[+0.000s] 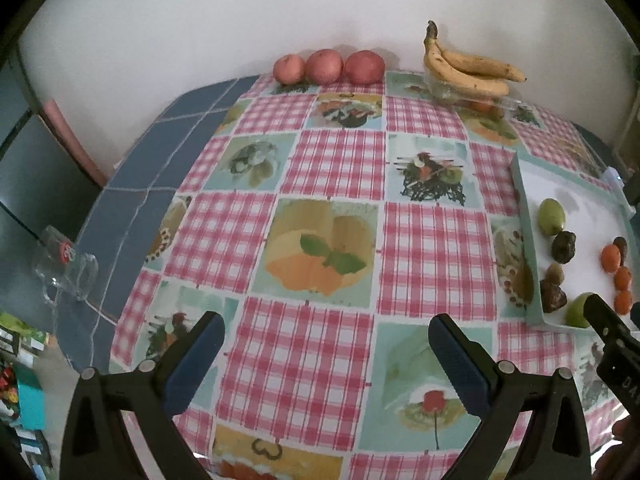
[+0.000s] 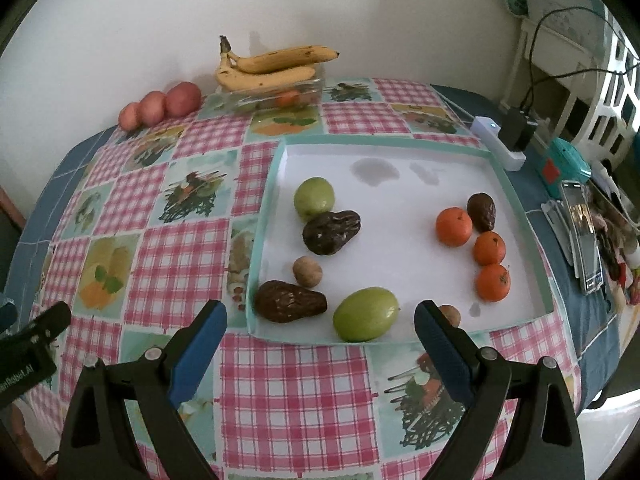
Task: Organize fruits
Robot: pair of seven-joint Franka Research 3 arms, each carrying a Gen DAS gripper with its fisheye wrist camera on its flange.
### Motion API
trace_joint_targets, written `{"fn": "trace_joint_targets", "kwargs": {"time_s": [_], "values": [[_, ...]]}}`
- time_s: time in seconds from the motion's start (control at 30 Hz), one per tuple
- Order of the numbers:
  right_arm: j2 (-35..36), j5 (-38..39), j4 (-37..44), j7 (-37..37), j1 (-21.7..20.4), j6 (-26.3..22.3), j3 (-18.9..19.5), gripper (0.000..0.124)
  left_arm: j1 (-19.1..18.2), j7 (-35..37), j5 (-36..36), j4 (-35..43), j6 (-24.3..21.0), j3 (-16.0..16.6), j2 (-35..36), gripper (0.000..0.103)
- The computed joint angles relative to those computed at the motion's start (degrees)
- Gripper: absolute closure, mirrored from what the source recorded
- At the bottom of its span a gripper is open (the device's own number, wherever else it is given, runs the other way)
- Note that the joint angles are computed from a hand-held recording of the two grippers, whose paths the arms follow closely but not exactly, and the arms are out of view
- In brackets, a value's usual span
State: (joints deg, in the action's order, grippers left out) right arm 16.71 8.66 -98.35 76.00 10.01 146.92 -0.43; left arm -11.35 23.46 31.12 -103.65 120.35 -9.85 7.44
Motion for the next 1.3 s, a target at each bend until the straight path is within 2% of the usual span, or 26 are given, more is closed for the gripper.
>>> {"fn": "trace_joint_targets", "kwargs": {"time_s": [0.1,1.3], "values": [[-0.3,0.1,-0.3,0.1,0.0,-0.1,0.0,0.029,0.4,-0.4,-1.5,-1.3,1.3,0.0,-1.0,0.000],[-3.3,6.2,-3.3,-7.5,-0.7,0.8,1.3,0.029,0.2,0.6,-1.1,0.5,-1.3,0.1,0.5,0.000]]}}
